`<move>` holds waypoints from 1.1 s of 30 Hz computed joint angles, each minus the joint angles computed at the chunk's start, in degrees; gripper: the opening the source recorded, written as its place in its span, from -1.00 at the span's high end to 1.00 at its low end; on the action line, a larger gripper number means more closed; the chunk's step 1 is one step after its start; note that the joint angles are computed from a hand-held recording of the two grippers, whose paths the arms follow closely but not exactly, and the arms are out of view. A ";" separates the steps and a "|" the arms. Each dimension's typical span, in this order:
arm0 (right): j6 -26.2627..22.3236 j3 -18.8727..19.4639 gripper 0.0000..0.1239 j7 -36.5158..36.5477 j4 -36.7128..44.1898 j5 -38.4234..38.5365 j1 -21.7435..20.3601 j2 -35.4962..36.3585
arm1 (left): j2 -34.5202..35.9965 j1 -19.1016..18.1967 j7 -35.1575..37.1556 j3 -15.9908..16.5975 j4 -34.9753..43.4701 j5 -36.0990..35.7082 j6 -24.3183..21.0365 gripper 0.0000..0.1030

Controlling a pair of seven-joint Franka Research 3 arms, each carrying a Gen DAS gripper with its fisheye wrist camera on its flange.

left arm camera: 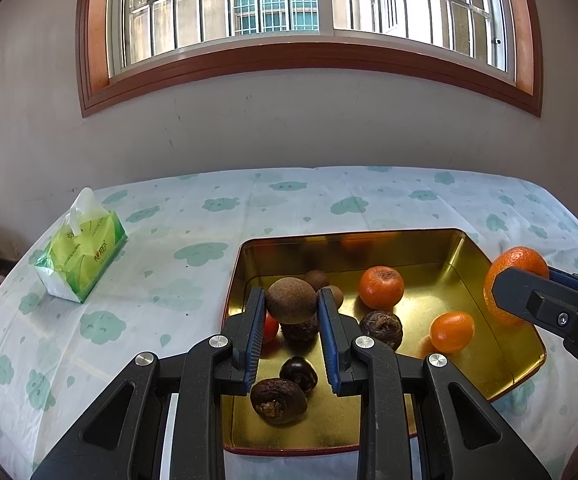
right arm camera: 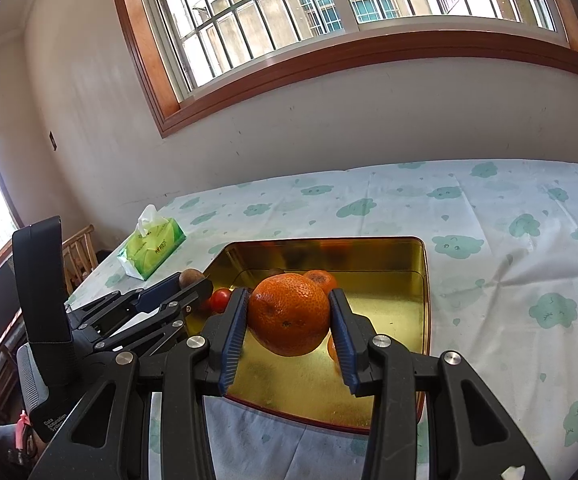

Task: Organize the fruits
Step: 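Lower the brown fruit with the left gripper while the right gripper lowers the mandarin into the tin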

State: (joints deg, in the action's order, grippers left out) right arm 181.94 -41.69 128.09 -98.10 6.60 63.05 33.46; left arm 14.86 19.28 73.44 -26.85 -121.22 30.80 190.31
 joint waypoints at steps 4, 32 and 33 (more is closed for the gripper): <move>-0.06 0.32 0.39 -0.12 0.33 0.06 -0.36 0.23 | 0.04 -0.57 0.00 0.55 0.08 -0.09 0.01 0.48; -0.04 3.05 0.38 -0.40 2.04 0.56 -3.23 1.50 | 1.73 -2.34 1.87 2.05 1.31 -2.09 -0.29 0.48; -0.09 3.07 0.39 -0.42 2.05 0.57 -3.24 1.44 | 1.87 -2.42 1.93 2.15 1.42 -2.07 -0.28 0.48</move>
